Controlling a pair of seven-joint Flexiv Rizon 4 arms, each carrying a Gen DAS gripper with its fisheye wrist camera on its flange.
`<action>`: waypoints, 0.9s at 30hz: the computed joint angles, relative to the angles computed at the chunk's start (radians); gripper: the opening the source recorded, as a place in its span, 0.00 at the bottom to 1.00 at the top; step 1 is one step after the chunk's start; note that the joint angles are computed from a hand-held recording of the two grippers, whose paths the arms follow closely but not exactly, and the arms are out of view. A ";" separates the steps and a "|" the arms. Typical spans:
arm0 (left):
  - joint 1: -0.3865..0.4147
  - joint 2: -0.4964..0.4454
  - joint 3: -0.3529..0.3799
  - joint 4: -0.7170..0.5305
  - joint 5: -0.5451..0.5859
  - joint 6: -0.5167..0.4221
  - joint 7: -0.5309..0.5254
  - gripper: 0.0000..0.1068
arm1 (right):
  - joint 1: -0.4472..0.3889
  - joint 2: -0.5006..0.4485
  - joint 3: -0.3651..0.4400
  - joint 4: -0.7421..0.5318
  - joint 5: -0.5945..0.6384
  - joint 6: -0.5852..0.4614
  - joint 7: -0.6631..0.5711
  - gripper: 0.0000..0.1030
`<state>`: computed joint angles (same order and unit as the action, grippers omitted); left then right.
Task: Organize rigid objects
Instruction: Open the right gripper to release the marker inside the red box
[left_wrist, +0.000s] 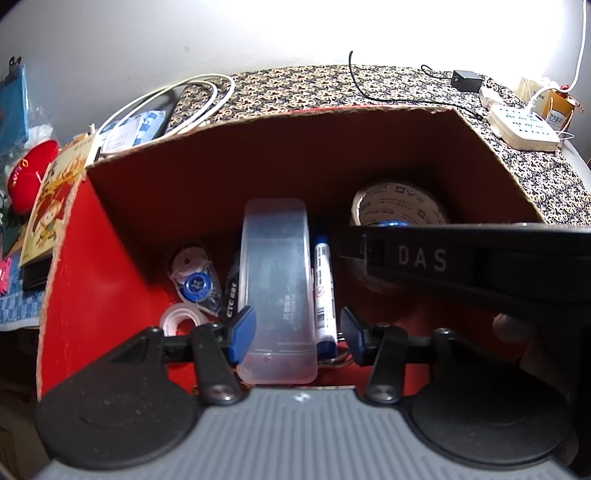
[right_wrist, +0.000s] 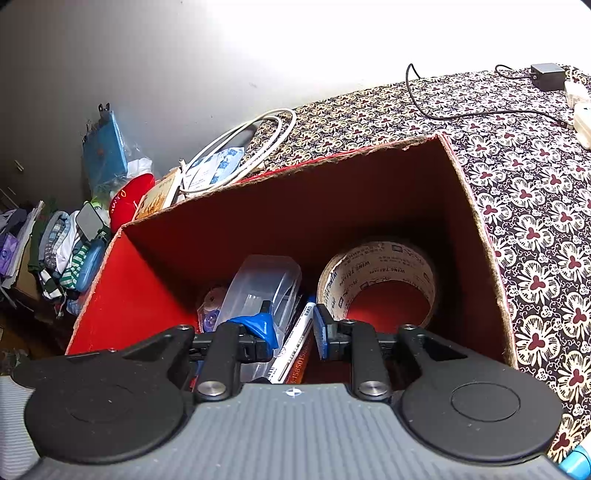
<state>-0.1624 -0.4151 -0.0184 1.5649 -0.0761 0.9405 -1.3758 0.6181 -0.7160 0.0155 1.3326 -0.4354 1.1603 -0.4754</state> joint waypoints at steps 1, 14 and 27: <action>-0.001 0.000 0.000 0.000 0.002 0.002 0.001 0.47 | 0.001 0.001 -0.003 0.004 -0.002 0.007 0.002 0.06; -0.034 -0.006 0.035 -0.021 0.087 0.009 -0.072 0.51 | -0.013 -0.003 0.020 -0.005 0.026 0.009 -0.034 0.07; -0.069 0.033 0.075 -0.022 0.217 -0.015 -0.271 0.53 | 0.006 0.044 -0.013 0.062 0.002 0.063 0.018 0.07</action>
<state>-0.2310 -0.3826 0.0570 1.5424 0.1408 0.9252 -1.6466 0.6237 -0.6720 0.0027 1.3945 -0.4333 1.2228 -0.4578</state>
